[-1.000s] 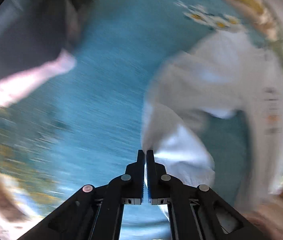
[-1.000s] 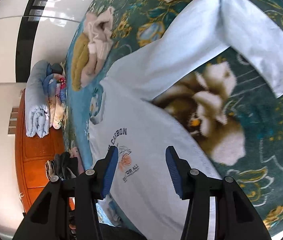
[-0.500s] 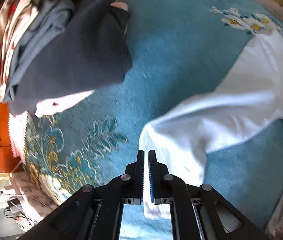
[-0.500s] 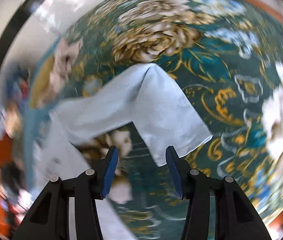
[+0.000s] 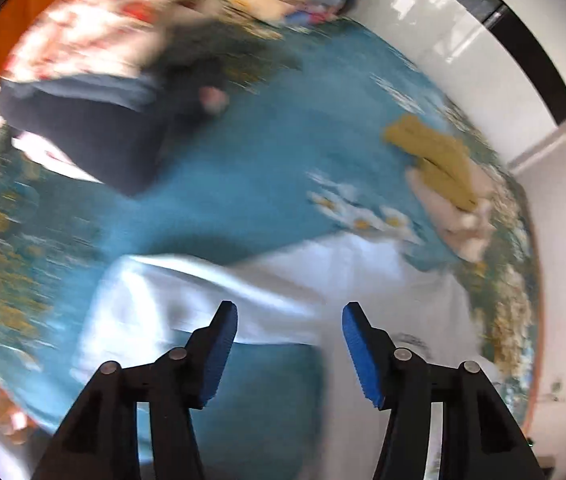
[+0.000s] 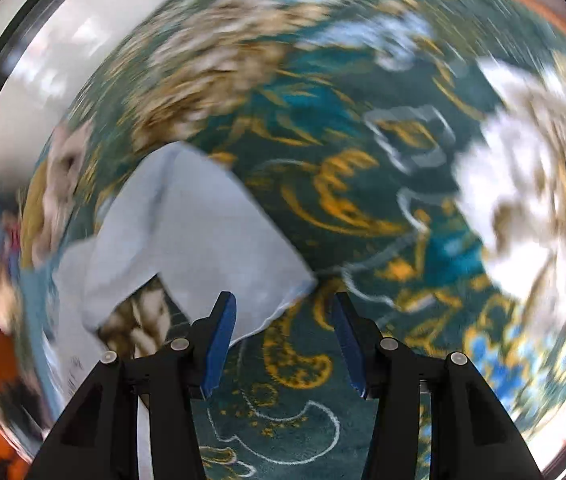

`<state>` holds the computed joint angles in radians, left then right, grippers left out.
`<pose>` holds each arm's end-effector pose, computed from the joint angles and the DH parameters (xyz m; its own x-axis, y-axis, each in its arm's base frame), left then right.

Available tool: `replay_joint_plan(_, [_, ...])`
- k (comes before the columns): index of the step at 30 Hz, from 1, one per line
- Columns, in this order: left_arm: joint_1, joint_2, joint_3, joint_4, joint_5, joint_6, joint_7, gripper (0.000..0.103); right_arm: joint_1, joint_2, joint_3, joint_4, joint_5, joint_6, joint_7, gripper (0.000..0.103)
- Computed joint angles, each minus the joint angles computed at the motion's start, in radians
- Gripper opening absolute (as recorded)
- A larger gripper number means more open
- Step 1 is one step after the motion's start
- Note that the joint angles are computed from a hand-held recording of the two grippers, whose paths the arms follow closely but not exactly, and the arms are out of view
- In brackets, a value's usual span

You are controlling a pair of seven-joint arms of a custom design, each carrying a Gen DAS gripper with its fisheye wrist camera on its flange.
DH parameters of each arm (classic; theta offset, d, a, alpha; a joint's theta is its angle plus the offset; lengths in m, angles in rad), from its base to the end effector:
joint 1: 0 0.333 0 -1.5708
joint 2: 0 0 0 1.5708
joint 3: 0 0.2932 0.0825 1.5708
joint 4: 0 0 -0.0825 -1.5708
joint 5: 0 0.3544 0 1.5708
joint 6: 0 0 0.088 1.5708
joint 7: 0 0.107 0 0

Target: Fold clothes

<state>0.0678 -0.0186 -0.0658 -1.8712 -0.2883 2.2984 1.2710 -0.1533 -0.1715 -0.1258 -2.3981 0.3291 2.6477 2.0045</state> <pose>0.5662 -0.0052 0.5506 0.3415 -0.8599 0.3794 -0.8305 -0.4651 -0.3066 0.4643 -0.1431 0.4216 -0.7297 -0.5520 -0.4035 -0.5112 0.8324 -0.2142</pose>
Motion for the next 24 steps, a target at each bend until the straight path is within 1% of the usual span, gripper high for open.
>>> replay_joint_plan(1, [-0.015,0.02,-0.015,0.002,-0.013,0.005,-0.006,0.059,0.004,-0.001,-0.007,-0.009,0.043,0.011,0.009,0.051])
replay_joint_plan(3, [-0.041,0.054,-0.042,0.002,-0.036,0.01,-0.019,0.059,-0.003,0.018,0.012,0.003,0.017,0.024,0.094,0.054])
replay_joint_plan(5, [-0.063,0.075,-0.064,-0.019,-0.061,0.011,-0.015,0.059,-0.006,0.038,0.026,0.017,-0.016,0.034,0.184,0.054])
replay_joint_plan(7, [-0.079,0.082,-0.08,-0.062,-0.087,0.014,0.008,0.059,-0.021,0.052,0.058,0.036,-0.158,0.022,0.355,0.054])
replay_joint_plan(8, [-0.082,0.085,-0.08,-0.078,-0.09,0.001,0.001,0.059,-0.023,0.06,0.068,0.048,-0.223,0.01,0.431,0.054])
replay_joint_plan(10, [-0.077,0.076,-0.075,-0.096,-0.13,0.028,0.0,0.059,-0.016,0.079,0.071,0.083,-0.318,-0.033,0.51,0.054])
replay_joint_plan(11, [-0.074,0.071,-0.072,-0.105,-0.151,0.042,0.0,0.059,-0.01,0.089,0.068,0.102,-0.355,-0.06,0.53,0.051])
replay_joint_plan(12, [-0.075,0.064,-0.069,-0.114,-0.135,0.063,-0.01,0.059,-0.003,0.099,0.065,0.121,-0.389,-0.086,0.548,0.04])
replay_joint_plan(13, [-0.077,0.056,-0.067,-0.123,-0.116,0.085,-0.022,0.059,0.002,0.1,0.057,0.124,-0.409,-0.094,0.556,0.032])
replay_joint_plan(14, [-0.075,0.057,-0.063,-0.125,-0.115,0.085,-0.036,0.059,0.005,0.1,0.05,0.126,-0.426,-0.099,0.562,0.006])
replay_joint_plan(15, [-0.072,0.063,-0.06,-0.12,-0.134,0.072,-0.039,0.059,0.01,0.096,0.035,0.11,-0.383,-0.058,0.514,0.005])
replay_joint_plan(17, [-0.065,0.077,-0.057,-0.112,-0.169,0.045,-0.051,0.059,0.01,0.093,0.018,0.117,-0.349,-0.058,0.45,0.005])
replay_joint_plan(18, [-0.063,0.078,-0.058,-0.115,-0.175,0.046,-0.06,0.059,0.009,0.091,0.012,0.121,-0.334,-0.058,0.42,0.004])
replay_joint_plan(20, [-0.06,0.072,-0.059,-0.125,-0.19,0.069,-0.055,0.059,-0.006,0.08,0.013,0.136,-0.408,-0.07,0.427,0.004])
replay_joint_plan(22, [-0.058,0.075,-0.058,-0.119,-0.185,0.075,-0.046,0.059,-0.033,0.08,0.006,0.17,-0.5,-0.072,0.43,0.004])
replay_joint_plan(24, [-0.054,0.083,-0.057,-0.109,-0.179,0.069,-0.035,0.059,-0.062,0.104,0.001,0.237,-0.628,-0.102,0.462,0.004])
